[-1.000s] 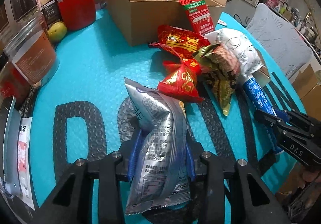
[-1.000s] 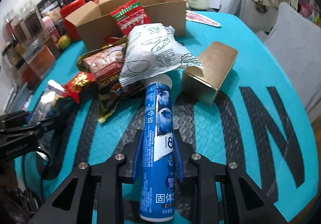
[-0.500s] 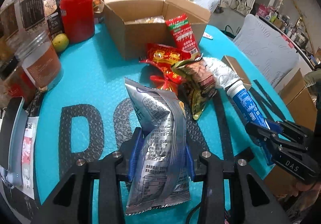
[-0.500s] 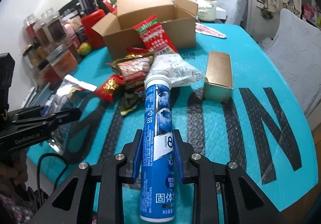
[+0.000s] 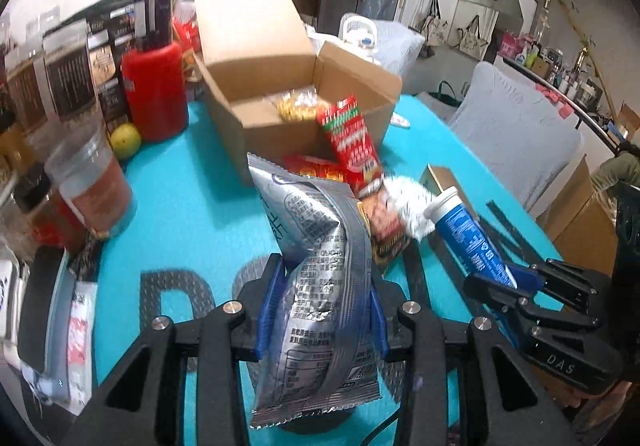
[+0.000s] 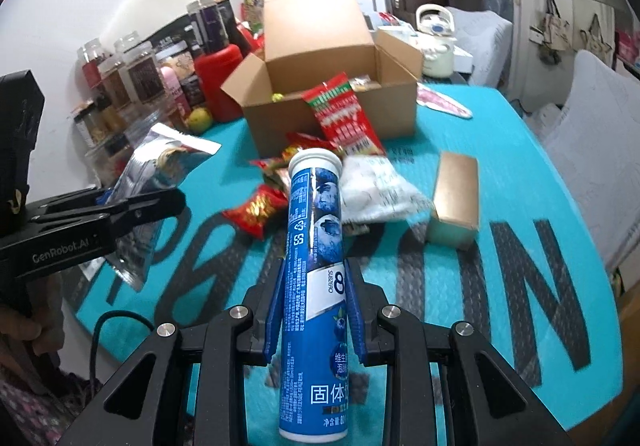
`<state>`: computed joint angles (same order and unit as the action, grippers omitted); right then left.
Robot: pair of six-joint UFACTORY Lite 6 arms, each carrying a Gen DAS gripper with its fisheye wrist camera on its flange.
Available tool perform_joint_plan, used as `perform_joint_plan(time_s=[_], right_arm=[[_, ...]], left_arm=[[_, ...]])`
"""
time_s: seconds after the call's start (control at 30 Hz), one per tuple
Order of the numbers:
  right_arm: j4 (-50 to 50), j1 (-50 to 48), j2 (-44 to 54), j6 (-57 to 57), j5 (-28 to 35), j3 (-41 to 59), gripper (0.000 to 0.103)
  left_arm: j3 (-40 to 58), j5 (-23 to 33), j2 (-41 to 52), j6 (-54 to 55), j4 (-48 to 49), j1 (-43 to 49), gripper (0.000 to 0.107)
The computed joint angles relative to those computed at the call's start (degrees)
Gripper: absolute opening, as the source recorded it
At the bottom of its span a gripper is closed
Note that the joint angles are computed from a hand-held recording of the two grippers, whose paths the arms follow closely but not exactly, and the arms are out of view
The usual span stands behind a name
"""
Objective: Organize snacks
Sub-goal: 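Lift and carry the silver bag and blue tube with both tools over the box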
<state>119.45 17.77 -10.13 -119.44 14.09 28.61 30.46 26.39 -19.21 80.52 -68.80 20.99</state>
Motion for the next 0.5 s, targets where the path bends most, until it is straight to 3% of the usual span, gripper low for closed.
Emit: perform_joint_plan(time_s=[0.17, 0.5], right_arm=[[-6.6, 0.5, 3.0, 4.8, 0.0, 6.3, 0.028], [-24.3, -0.5, 13.7, 18.9, 2.5, 23.0, 0.028]], left_arm=[[6.0, 1.6, 3.5, -0.7, -0.3, 0.3, 0.038], [17.6, -2.3, 12.4, -1.0, -1.6, -3.2, 0.038]])
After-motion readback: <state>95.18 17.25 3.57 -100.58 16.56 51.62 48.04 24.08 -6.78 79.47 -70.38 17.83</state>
